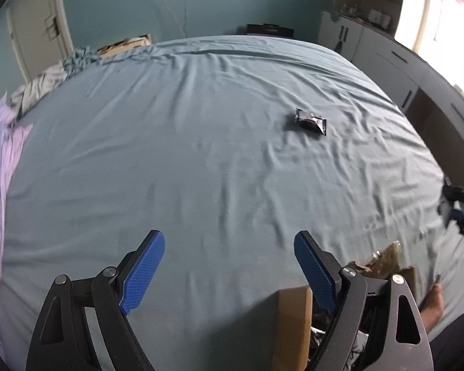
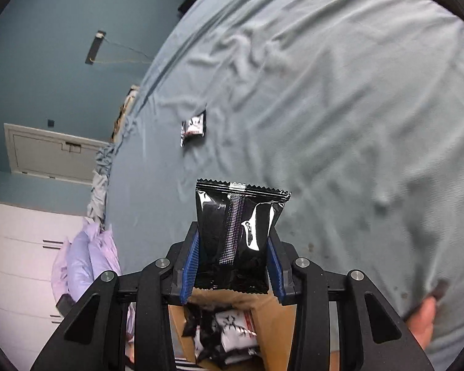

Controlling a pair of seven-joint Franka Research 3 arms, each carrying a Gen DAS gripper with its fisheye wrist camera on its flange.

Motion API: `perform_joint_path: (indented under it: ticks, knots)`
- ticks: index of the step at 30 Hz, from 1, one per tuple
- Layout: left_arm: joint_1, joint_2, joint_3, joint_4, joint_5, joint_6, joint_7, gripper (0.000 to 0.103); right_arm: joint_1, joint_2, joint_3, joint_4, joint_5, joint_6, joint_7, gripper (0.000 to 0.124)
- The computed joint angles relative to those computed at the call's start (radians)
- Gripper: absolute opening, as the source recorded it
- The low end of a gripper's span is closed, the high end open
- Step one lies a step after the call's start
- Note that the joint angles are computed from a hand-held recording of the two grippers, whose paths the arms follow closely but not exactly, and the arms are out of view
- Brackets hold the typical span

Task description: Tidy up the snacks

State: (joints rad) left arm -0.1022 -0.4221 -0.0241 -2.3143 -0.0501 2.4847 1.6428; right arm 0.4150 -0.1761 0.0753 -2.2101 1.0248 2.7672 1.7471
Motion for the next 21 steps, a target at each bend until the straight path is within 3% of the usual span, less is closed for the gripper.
perform_joint_path:
  ticks: [4, 9, 14, 21]
  knots:
    - [0.013, 0.092, -0.032, 0.107, 0.049, -0.03, -0.023, 0.087, -0.008, 0.018, -0.026, -0.006, 0.073, -0.02, -0.053, 0.037]
    - [-0.015, 0.251, -0.039, 0.305, -0.068, -0.142, 0.035, 0.1, -0.031, 0.08, -0.018, 0.054, 0.129, -0.055, -0.074, 0.037]
    - [-0.007, 0.435, -0.105, 0.512, -0.035, -0.248, -0.009, 0.1, -0.057, 0.134, -0.012, 0.124, 0.176, -0.069, -0.161, 0.037]
    - [-0.026, 0.7, -0.161, 0.82, 0.031, -0.371, -0.058, 0.1, -0.092, 0.189, 0.006, 0.157, 0.188, -0.095, -0.154, 0.037]
